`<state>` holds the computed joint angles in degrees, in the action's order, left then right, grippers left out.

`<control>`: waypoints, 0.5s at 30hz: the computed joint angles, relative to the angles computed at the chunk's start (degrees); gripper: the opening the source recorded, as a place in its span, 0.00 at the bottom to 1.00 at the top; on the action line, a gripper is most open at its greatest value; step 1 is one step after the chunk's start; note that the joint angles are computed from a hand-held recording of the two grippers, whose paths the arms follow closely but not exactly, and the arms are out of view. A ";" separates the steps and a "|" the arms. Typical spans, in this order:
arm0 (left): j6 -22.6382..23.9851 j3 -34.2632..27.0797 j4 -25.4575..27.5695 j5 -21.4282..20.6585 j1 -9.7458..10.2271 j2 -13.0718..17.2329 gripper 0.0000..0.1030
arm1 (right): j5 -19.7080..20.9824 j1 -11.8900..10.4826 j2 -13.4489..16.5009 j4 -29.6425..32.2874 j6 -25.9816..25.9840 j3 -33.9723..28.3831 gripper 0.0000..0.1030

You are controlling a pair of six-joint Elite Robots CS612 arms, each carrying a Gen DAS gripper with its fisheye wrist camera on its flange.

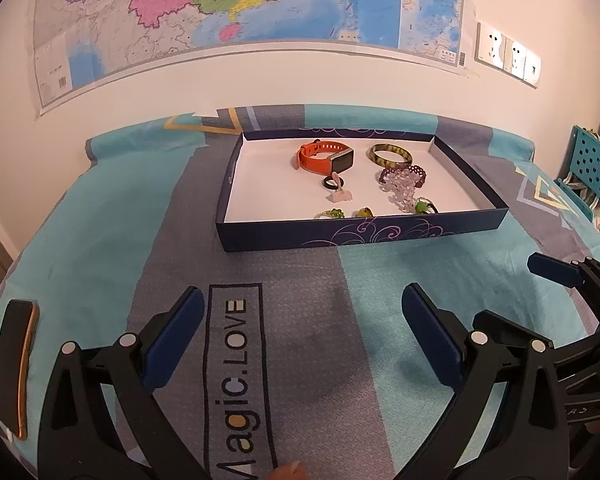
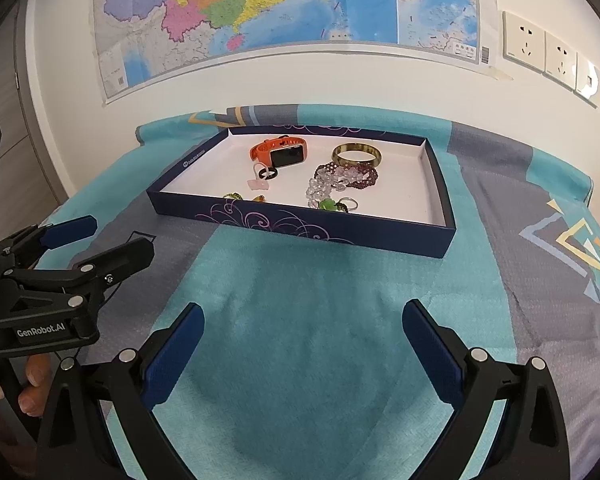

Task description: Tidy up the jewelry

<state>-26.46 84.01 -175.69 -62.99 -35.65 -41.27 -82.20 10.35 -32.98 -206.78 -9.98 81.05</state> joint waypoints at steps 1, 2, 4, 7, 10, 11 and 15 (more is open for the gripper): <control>-0.05 -0.02 0.08 -0.04 0.02 0.02 0.95 | -0.03 0.00 0.02 -0.01 -0.01 -0.02 0.93; -0.13 -0.02 0.14 0.15 0.00 0.02 0.95 | 0.01 0.00 0.03 0.08 -0.02 -0.05 0.93; -0.16 -0.03 0.30 0.01 0.02 0.03 0.95 | -0.01 0.01 0.03 0.18 -0.10 -0.05 0.93; -0.17 -0.04 0.44 -0.35 0.05 0.04 0.95 | 0.01 0.00 0.01 0.37 -0.30 -0.01 0.93; 0.00 -0.12 0.63 -0.51 0.03 0.12 0.95 | 0.05 -0.05 0.00 0.49 -0.19 -0.01 0.93; 0.06 -0.12 0.62 -0.67 0.03 0.12 0.95 | 0.09 -0.05 -0.01 0.53 -0.13 -0.02 0.93; 0.08 -0.12 0.55 -0.78 0.03 0.16 0.95 | 0.06 -0.11 0.00 0.45 0.03 0.00 0.93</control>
<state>-26.38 83.89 -175.14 -63.77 -35.62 -41.11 -82.14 10.25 -32.99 -206.33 -9.95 81.05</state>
